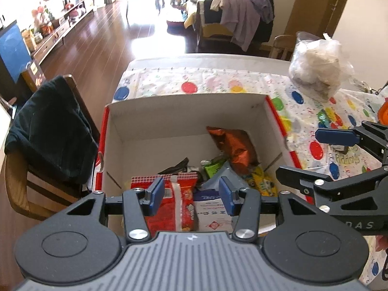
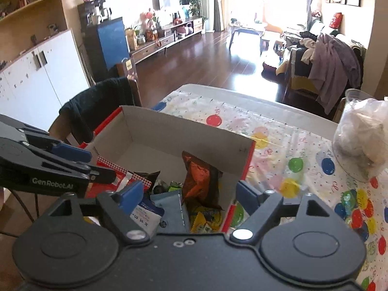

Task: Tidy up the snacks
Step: 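Lower the white packet and orange foil bag into the box and open both grippers, then withdraw both grippers from the box toward the remaining snacks on the tablecloth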

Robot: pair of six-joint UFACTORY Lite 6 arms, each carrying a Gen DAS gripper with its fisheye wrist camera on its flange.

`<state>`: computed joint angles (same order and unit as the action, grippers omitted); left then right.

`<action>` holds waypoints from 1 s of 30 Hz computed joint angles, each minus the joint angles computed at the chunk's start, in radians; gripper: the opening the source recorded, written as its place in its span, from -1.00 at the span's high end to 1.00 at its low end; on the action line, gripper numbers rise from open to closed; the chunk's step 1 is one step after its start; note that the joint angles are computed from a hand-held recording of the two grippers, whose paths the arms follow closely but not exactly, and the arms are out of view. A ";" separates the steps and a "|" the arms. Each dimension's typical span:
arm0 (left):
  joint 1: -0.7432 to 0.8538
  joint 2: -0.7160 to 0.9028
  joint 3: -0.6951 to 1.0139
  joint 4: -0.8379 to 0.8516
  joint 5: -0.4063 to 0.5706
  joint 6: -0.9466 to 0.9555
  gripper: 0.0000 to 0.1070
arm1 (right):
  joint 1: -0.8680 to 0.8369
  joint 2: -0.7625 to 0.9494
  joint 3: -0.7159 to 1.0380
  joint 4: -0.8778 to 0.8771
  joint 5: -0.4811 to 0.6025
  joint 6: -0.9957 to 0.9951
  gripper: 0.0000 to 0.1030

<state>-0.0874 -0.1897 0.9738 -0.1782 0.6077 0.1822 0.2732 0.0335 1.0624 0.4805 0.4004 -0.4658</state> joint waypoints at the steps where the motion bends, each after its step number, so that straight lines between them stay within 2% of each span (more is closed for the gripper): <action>1: -0.012 -0.012 -0.003 0.011 0.000 -0.014 0.09 | -0.013 -0.021 -0.015 0.022 0.008 -0.024 -0.65; 4: -0.047 -0.040 -0.007 0.026 0.004 -0.043 0.05 | -0.048 -0.084 -0.057 0.059 0.023 -0.064 -0.71; 6: -0.080 -0.063 -0.014 0.051 -0.001 -0.080 -0.12 | -0.074 -0.126 -0.086 0.100 0.035 -0.103 -0.78; 10: -0.162 -0.090 -0.016 0.113 -0.010 -0.168 -0.15 | -0.149 -0.216 -0.148 0.180 0.067 -0.184 -0.91; 12: -0.211 -0.098 -0.017 0.152 -0.018 -0.221 -0.28 | -0.187 -0.261 -0.180 0.210 0.088 -0.218 -0.97; 17: -0.381 -0.095 -0.013 0.349 -0.044 -0.459 -0.35 | -0.328 -0.349 -0.246 0.306 0.172 -0.351 -1.00; 21: -0.501 -0.051 0.014 0.451 -0.054 -0.613 -0.48 | -0.475 -0.390 -0.294 0.374 0.253 -0.485 -1.00; 26: -0.620 0.048 0.071 0.519 -0.083 -0.754 -0.50 | -0.697 -0.395 -0.321 0.402 0.376 -0.639 -1.00; 30: -0.704 0.164 0.150 0.581 -0.098 -0.873 -0.51 | -0.865 -0.334 -0.301 0.402 0.445 -0.773 -1.00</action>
